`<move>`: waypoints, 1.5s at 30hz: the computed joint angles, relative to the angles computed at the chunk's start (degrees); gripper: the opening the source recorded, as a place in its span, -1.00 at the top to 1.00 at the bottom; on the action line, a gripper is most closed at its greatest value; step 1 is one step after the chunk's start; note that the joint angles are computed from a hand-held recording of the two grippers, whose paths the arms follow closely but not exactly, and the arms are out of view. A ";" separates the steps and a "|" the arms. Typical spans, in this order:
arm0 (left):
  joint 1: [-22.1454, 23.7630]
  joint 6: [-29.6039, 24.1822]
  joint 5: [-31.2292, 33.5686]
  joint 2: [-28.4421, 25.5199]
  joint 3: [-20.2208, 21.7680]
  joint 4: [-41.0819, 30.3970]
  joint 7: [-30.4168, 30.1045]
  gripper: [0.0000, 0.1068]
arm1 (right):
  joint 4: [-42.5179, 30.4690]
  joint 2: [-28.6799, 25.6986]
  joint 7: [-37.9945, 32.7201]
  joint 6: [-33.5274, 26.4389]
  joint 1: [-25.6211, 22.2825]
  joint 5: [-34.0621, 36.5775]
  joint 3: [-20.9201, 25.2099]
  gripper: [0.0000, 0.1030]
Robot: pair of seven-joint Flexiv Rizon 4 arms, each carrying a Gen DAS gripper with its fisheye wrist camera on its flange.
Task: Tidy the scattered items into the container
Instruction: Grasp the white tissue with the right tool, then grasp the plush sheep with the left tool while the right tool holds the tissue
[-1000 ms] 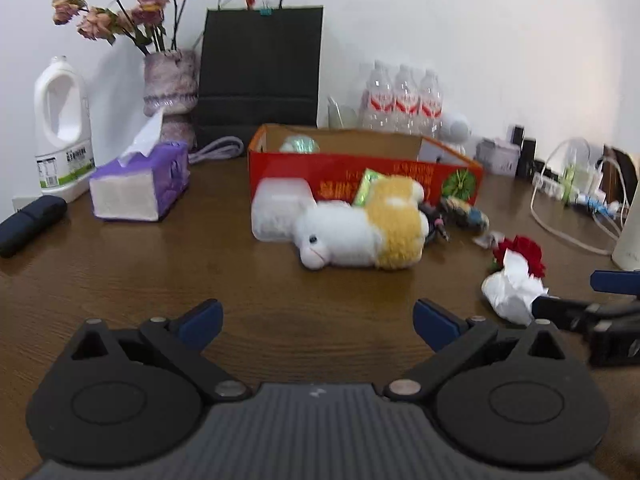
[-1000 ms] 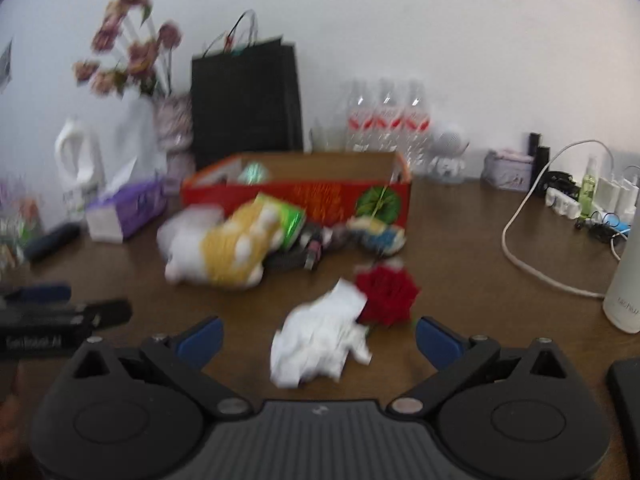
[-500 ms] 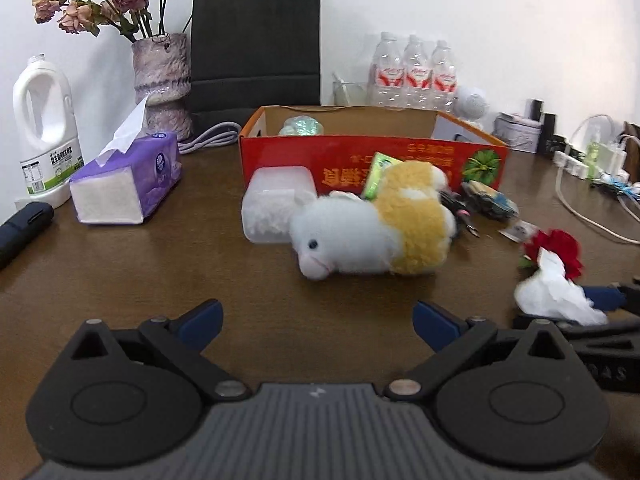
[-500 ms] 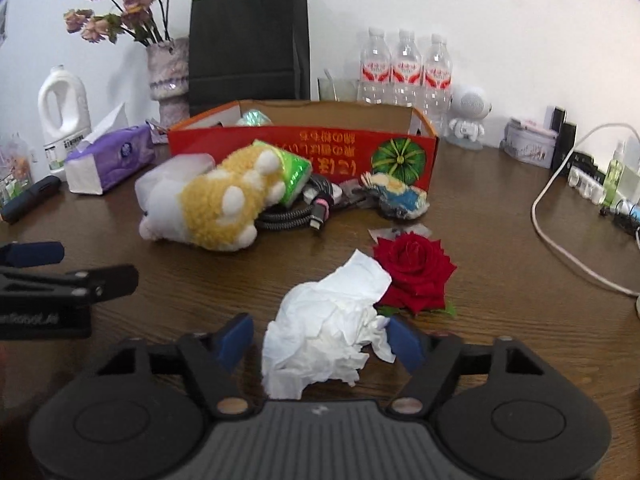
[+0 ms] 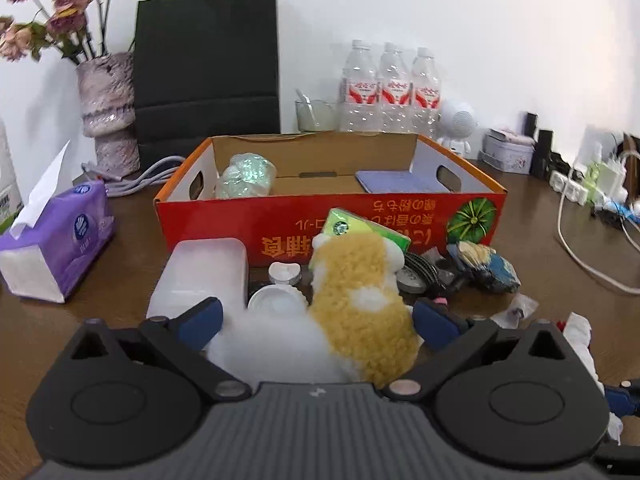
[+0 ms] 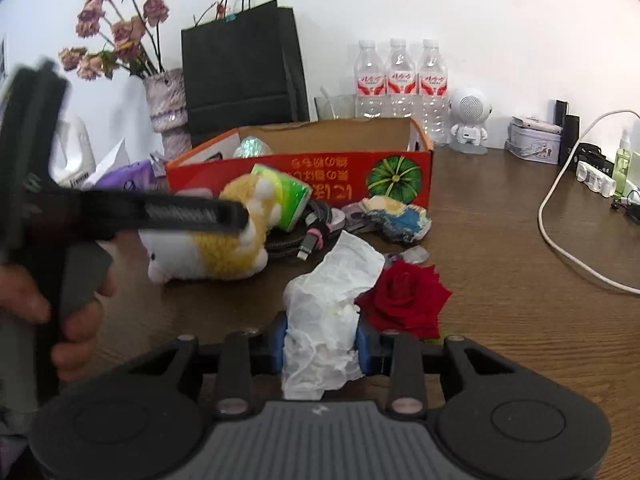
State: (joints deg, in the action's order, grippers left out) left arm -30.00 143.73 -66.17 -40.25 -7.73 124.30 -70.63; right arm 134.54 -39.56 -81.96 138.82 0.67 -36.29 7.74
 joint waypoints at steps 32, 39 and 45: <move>0.40 -2.23 15.53 7.80 2.42 9.45 -2.49 0.34 | 4.98 2.97 -0.35 4.13 -2.03 -1.41 -0.94 0.36; -4.33 -5.75 22.82 17.26 2.80 25.62 1.86 0.24 | 5.01 2.93 0.05 1.50 -4.26 -7.76 -0.85 0.30; -4.95 -0.22 23.10 13.18 2.53 25.97 -9.29 0.12 | 5.86 3.04 -1.01 0.45 -5.03 -12.13 -0.40 0.30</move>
